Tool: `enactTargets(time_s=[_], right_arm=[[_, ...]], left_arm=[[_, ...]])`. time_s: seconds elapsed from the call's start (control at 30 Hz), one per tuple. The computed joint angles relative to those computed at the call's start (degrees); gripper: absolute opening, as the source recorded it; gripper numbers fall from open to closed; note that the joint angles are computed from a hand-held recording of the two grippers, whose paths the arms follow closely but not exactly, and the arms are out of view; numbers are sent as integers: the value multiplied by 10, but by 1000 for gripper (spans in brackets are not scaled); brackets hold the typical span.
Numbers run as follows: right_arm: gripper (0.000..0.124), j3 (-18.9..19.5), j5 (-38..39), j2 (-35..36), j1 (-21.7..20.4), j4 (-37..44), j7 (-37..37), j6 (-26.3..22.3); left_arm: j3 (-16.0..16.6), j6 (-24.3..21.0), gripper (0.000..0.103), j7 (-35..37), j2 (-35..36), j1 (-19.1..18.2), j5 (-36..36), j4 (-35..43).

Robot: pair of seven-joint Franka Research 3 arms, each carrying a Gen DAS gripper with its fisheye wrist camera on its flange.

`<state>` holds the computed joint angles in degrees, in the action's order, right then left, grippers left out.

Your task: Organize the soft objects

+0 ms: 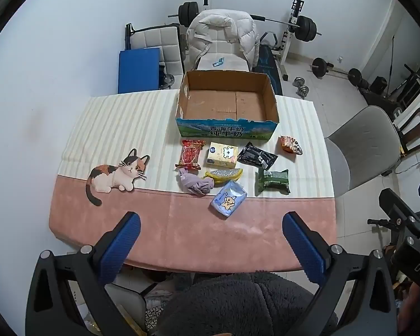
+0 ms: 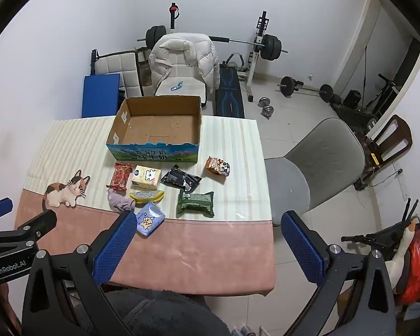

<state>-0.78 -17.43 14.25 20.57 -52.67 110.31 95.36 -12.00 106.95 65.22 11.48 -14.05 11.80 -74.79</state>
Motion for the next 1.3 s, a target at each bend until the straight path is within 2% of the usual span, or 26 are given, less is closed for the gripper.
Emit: enactTargets(time_s=[0.07, 0.4, 0.53, 0.87, 1.3], right_arm=[[103, 0, -2, 9, 1, 17, -4, -17], [103, 1, 11, -17, -8, -31, 7, 6], [103, 4, 10, -7, -9, -13, 5, -3], [103, 11, -2, -36, -4, -54, 12, 14], [103, 11, -5, -22, 0, -27, 12, 3]], left_arm=[[0, 1, 103, -1, -1, -1, 2, -1], [-2, -1, 103, -9, 4, -10, 13, 10], [-4, -5, 103, -12, 8, -16, 16, 16], [-5, 1, 103, -11, -5, -15, 12, 4], [-3, 2, 103, -7, -9, -12, 12, 8]])
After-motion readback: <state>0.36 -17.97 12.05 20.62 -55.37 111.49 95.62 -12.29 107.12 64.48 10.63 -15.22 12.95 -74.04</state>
